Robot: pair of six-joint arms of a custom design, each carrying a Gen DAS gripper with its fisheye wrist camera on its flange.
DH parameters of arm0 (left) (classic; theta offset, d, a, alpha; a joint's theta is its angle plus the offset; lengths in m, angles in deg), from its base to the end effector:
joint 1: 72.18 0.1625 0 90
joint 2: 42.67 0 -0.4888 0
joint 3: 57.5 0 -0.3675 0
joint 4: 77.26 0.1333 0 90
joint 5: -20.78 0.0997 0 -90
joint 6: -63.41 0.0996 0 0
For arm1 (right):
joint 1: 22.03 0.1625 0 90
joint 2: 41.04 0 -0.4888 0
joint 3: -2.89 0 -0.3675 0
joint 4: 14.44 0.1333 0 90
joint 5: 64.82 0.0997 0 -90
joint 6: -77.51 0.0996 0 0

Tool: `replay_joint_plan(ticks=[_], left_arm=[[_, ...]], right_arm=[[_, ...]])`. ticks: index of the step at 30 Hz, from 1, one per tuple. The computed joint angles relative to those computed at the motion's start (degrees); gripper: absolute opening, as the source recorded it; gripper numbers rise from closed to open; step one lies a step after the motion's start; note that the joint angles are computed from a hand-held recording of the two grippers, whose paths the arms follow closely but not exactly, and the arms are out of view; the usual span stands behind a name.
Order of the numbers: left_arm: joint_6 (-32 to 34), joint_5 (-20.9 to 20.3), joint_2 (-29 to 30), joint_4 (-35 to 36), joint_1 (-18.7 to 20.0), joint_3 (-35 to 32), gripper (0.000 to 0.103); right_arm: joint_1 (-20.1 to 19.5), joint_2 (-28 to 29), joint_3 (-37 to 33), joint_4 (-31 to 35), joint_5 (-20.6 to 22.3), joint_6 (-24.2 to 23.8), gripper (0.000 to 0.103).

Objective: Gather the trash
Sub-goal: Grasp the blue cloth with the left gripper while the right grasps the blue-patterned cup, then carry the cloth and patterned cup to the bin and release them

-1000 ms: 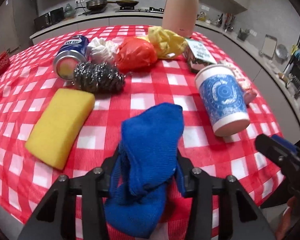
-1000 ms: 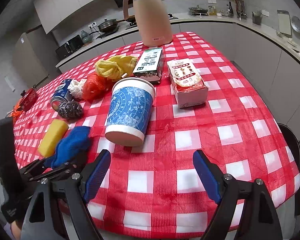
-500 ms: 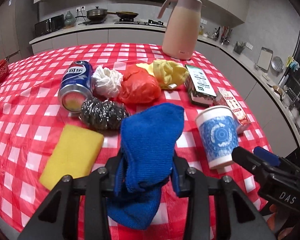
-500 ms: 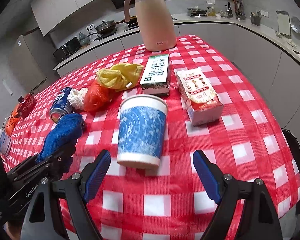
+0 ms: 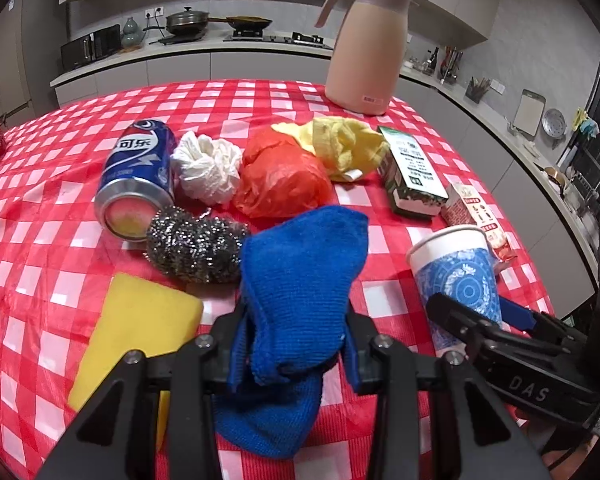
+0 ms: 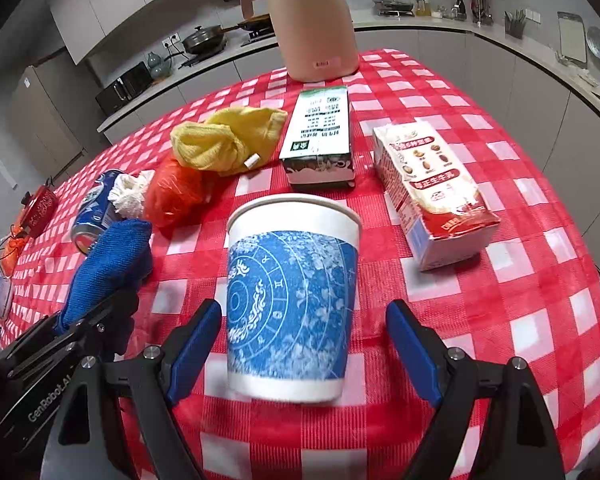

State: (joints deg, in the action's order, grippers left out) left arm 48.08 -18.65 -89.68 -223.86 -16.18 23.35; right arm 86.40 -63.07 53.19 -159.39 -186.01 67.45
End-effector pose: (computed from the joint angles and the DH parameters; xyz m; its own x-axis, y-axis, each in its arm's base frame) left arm -0.2479 -0.7434 0.2956 -0.8053 -0.0985 -0.5846 0.3139 0.7657 -0.5614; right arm 0.3634 -0.8319 0.1404 -0.8221 -0.1972 0.5341 -0.4327 0.8260 -0.3613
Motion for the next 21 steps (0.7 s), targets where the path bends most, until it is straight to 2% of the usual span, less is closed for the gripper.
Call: replay_joint_plan(ticks=[2, 4, 5, 9, 13, 21], left_arm=[[0.3, -0.3, 0.2, 0.3, 0.2, -0.4, 0.04], [0.5, -0.6, 0.3, 0.5, 0.3, -0.8, 0.04], [0.7, -0.8, 0.4, 0.6, 0.3, -0.9, 0.04], [1.3, -1.2, 0.4, 0.7, 0.2, -1.2, 0.04], [1.8, -1.8, 0.3, 0.8, -0.2, -1.4, 0.04], [3.5, -3.9, 0.5, -0.4, -1.6, -1.5, 0.04]], right_arm=[[-0.1, 0.4, -0.7, 0.5, 0.0, -0.1, 0.083], [-0.2, 0.8, -1.6, 1.9, 0.1, 0.2, 0.068], [-0.3, 1.0, -2.0, 2.8, 0.1, 0.5, 0.064], [-0.3, 1.0, -1.8, 1.8, 0.4, -0.1, 0.062], [0.2, -0.3, 0.7, -2.8, 0.4, -1.4, 0.061], [0.8, -3.5, 4.9, -6.9, -0.6, -1.0, 0.061]])
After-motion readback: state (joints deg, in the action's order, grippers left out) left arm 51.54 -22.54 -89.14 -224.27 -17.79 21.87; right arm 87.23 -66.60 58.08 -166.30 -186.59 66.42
